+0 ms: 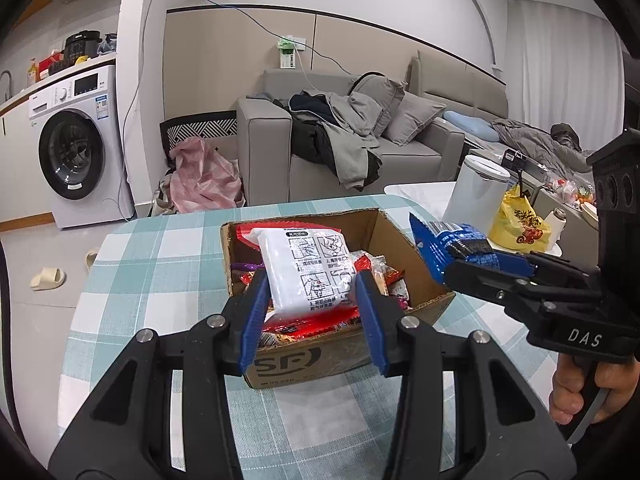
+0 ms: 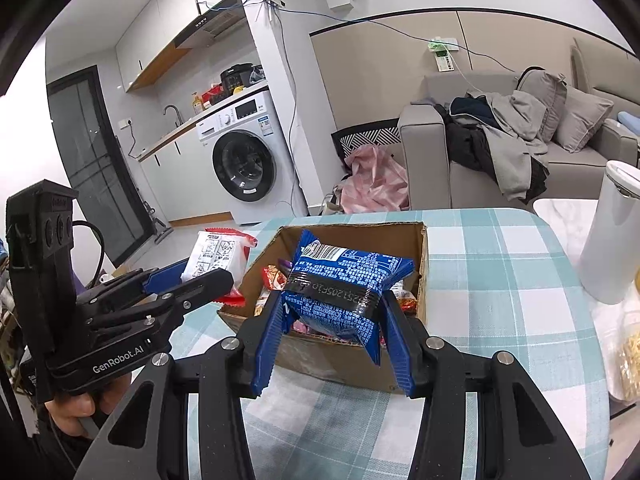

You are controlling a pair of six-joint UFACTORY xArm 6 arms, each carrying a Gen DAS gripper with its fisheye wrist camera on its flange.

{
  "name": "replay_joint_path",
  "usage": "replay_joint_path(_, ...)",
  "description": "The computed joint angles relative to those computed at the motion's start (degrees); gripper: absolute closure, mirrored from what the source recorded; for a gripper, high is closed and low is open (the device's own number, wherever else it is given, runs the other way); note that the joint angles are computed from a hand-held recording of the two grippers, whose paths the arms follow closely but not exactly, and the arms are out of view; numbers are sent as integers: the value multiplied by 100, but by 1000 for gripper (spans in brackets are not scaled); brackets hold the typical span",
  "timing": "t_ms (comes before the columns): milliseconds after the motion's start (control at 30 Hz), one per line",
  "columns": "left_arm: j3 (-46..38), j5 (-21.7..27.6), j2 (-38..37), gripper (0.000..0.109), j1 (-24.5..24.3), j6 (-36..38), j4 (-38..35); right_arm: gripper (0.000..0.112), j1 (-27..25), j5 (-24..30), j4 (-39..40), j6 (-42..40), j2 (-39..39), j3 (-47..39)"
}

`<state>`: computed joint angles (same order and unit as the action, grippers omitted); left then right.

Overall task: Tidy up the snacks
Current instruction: 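Lift and carry the white-red pack over the box with the left tool while the right carries the blue bar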

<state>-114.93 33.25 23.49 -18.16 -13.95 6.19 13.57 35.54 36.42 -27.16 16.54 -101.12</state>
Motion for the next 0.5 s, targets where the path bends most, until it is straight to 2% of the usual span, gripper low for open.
replay_joint_path(233,-364,163,215,68,15,24,33,64,-74,259,-229,130,147,-468)
replay_joint_path(500,-1379,655,826,68,126,100,-53,64,-175,856,-581,488,823,-1822)
